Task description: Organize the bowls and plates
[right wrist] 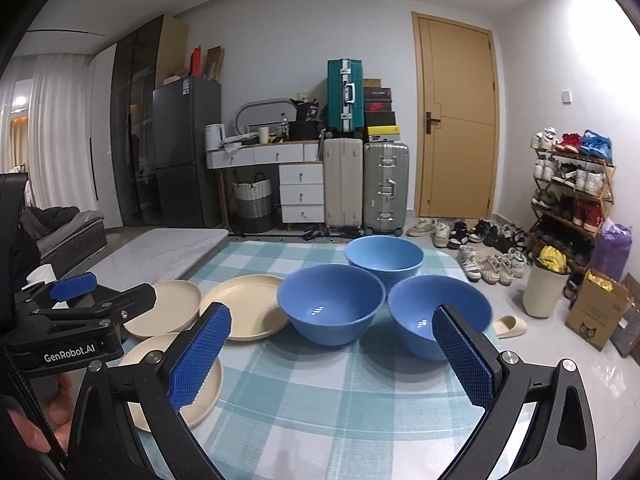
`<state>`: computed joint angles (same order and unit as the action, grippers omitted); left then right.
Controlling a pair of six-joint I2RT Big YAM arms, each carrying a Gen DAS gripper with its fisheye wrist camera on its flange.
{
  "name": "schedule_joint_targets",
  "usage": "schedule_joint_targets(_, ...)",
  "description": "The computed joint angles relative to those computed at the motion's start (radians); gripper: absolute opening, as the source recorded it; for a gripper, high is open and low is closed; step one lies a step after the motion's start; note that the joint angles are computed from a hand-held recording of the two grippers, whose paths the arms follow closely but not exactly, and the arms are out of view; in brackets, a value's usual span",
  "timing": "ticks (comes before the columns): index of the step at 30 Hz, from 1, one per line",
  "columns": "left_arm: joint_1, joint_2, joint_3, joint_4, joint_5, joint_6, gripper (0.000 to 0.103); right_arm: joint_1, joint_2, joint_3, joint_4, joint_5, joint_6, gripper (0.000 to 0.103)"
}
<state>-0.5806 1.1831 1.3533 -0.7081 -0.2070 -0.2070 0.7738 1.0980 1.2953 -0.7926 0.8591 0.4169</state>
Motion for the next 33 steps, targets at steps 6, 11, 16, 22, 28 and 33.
schedule_joint_targets(6, 0.028, 0.005, -0.002, -0.008, 0.017, 0.004, 0.103, -0.022, 0.042, 0.018, 0.008, -0.065, 0.001, 0.103)
schedule_joint_targets(11, 0.06, 0.011, 0.0, -0.014, 0.024, 0.003, 0.103, -0.032, 0.082, 0.049, 0.032, -0.11, -0.046, 0.103)
schedule_joint_targets(16, 0.108, 0.028, 0.029, -0.047, 0.024, 0.005, 0.103, -0.039, 0.139, 0.118, 0.067, -0.159, -0.116, 0.103)
schedule_joint_targets(22, 0.183, 0.035, 0.042, -0.044, 0.019, 0.008, 0.103, -0.047, 0.251, 0.283, 0.071, -0.259, -0.203, 0.103)
schedule_joint_targets(28, 0.279, 0.066, 0.068, -0.06, 0.036, 0.03, 0.103, -0.062, 0.428, 0.542, -0.04, -0.404, -0.26, 0.103)
schedule_joint_targets(33, 0.368, 0.123, 0.1, -0.077, 0.051, 0.03, 0.103, -0.074, 0.595, 0.766, -0.14, -0.469, -0.335, 0.103)
